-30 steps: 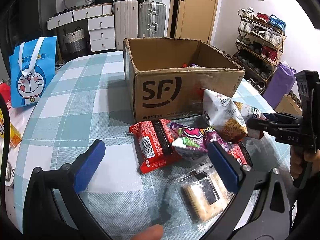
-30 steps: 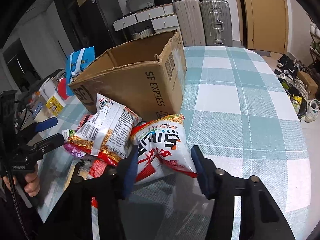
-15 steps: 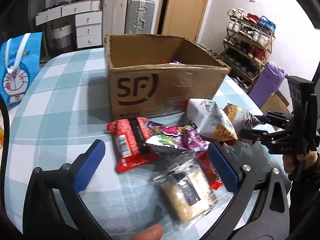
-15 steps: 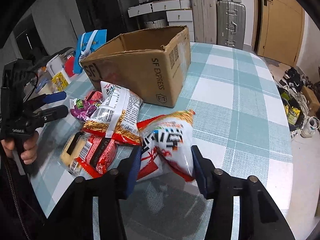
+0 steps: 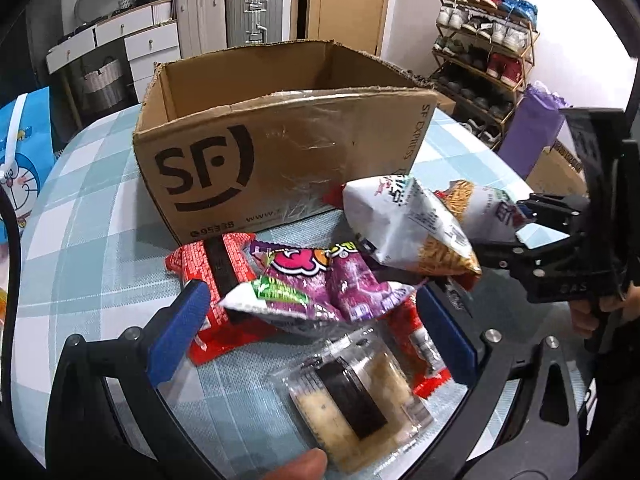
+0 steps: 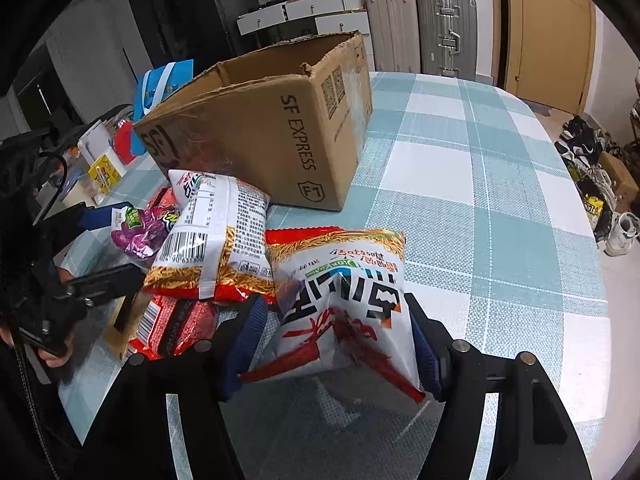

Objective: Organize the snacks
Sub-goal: 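Grasp the purple-and-white bag with the left gripper while the right gripper lifts the noodle bag, then carry both bags over the cardboard box and open both grippers to drop them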

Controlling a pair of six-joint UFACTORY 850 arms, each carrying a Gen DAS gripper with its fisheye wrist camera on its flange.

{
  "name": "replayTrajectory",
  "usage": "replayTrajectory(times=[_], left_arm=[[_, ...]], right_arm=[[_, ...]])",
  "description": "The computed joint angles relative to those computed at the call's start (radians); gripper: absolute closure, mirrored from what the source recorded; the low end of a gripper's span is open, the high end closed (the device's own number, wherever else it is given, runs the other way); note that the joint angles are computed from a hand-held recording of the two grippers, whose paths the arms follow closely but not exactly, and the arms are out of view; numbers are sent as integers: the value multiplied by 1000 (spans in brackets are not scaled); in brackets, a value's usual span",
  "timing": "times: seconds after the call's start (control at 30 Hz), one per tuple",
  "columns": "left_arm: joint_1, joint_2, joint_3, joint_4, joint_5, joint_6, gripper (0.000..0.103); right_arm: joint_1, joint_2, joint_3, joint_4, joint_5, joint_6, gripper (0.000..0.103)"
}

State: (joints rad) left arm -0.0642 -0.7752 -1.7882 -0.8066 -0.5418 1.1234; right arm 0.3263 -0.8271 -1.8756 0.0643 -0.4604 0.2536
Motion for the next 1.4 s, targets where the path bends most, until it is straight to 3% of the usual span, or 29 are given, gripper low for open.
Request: replayTrajectory(times=[0.03, 0.1, 0.17, 0.27, 0.33, 0.6, 0.93, 1.17, 1.4], left_arm=[[-6, -3, -2, 16, 12, -8, 3], [-10, -11, -10, 22, 6, -8, 19], [-3, -21, -25, -24, -34, 23, 32], [-1, -12, -4, -96, -11, 111, 48], [3, -7, 11, -141, -7, 157, 53], [11, -5, 27, -217, -12, 236, 57], [61, 29, 51, -295, -78, 304, 58], [83, 49, 62, -339, -97, 331, 58], [98, 75, 80, -386, -118, 362, 58]], right_arm=[[0, -2, -2, 1, -1, -2, 34], [-1, -4, -3, 5, 1, -6, 34], [-1, -3, -1, 8, 5, -7, 34], [-2, -4, -1, 8, 7, -6, 34], [-2, -4, -2, 8, 6, -6, 34], [0, 3, 8, 0, 16, 0, 34], [-3, 14, 25, 28, 34, -12, 34], [-7, 48, 69, 46, 80, -35, 53], [-16, 111, 140, 20, 146, -1, 54]])
